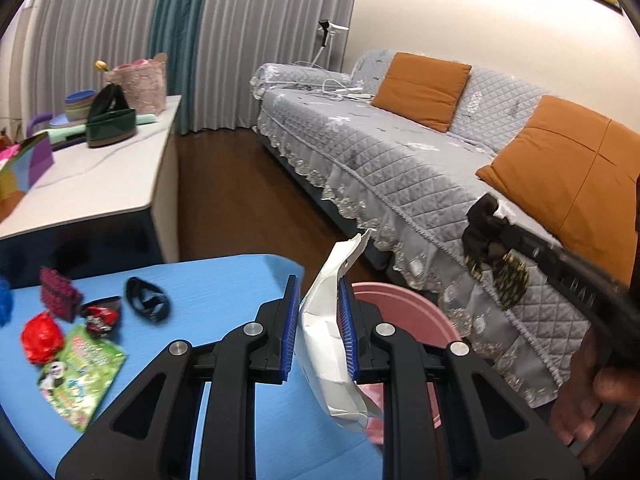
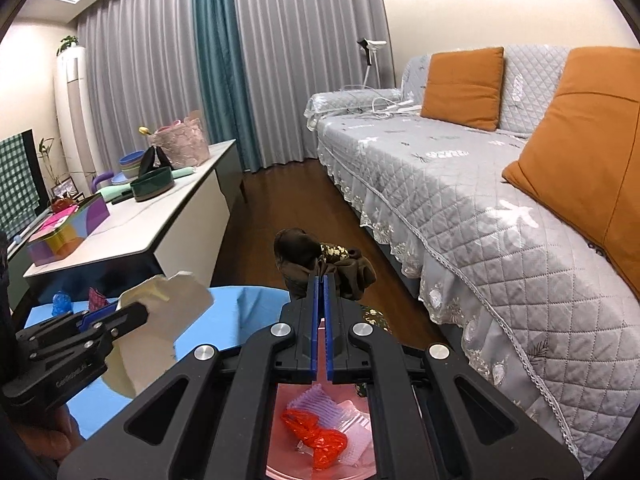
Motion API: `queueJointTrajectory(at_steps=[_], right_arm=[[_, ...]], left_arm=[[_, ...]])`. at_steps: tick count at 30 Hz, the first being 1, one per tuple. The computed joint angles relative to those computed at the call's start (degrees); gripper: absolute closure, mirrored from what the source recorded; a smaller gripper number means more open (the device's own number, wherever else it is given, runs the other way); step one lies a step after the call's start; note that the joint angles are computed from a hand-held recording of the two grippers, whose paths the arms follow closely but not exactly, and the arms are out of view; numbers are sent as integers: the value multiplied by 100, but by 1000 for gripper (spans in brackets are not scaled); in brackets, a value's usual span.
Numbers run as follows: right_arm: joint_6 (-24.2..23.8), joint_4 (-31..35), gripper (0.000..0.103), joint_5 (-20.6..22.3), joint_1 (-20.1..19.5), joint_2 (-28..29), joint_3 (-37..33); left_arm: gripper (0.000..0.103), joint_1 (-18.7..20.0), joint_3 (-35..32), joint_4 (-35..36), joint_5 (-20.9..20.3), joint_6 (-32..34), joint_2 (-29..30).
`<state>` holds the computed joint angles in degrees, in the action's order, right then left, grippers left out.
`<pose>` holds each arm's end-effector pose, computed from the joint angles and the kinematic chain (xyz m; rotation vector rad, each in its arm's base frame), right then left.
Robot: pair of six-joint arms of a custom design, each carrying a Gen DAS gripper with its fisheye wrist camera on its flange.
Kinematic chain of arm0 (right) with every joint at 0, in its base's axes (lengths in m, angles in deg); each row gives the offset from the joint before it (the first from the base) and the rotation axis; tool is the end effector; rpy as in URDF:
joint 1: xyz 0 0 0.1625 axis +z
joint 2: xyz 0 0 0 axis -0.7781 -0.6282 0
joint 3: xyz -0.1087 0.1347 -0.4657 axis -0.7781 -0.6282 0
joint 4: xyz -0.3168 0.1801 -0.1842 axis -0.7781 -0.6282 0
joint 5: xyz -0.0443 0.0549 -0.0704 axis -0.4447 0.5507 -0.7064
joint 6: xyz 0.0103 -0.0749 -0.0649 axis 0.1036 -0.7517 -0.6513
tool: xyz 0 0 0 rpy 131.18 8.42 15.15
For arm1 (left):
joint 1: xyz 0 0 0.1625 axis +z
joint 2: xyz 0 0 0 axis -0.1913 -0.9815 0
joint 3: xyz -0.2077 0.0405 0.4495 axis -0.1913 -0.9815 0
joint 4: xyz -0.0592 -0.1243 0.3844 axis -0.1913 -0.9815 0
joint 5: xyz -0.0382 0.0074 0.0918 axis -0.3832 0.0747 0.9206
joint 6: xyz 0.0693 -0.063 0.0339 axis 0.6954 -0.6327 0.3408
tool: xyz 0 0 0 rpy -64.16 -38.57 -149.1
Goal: Collect trash
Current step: 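Carry the white box and brown bag to the pink bin with both tools, then open both tools over the pink bin to drop the white box and brown bag, then move both tools back over the trash on the table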
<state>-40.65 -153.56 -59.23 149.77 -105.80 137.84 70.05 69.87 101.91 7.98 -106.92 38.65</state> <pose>0.1782 -0.6729 0.1981 0.1760 -1.9879 1.3799 -0.2536 -0.7516 0.0928 1.0038 2.5012 -0.9340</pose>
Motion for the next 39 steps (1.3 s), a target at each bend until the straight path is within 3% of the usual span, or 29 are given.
queueJointTrajectory(at_steps=[15, 16, 18, 19, 20, 31, 39], right_arm=[[388, 501, 96, -124, -277, -48, -30], [427, 530, 91, -142, -286, -57, -27], [510, 532, 67, -271, -286, -52, -52], [531, 501, 50, -318, -282, -44, -65], [559, 473, 49, -334, -281, -43, -63], [351, 195, 49, -223, -147, 56, -74], [-21, -187, 49, -237, 56, 344, -242]], left_arm=[[81, -61, -1600, 919, 151, 80, 1063], [76, -63, -1683, 975, 134, 60, 1104], [61, -48, -1812, 1120, 168, -21, 1150], [59, -46, -1755, 1087, 149, -50, 1114], [59, -43, -1665, 1035, 131, -69, 1061], [58, -39, -90, 206, 100, -51, -2], [39, -31, 1357, -856, -212, 747, -1124]])
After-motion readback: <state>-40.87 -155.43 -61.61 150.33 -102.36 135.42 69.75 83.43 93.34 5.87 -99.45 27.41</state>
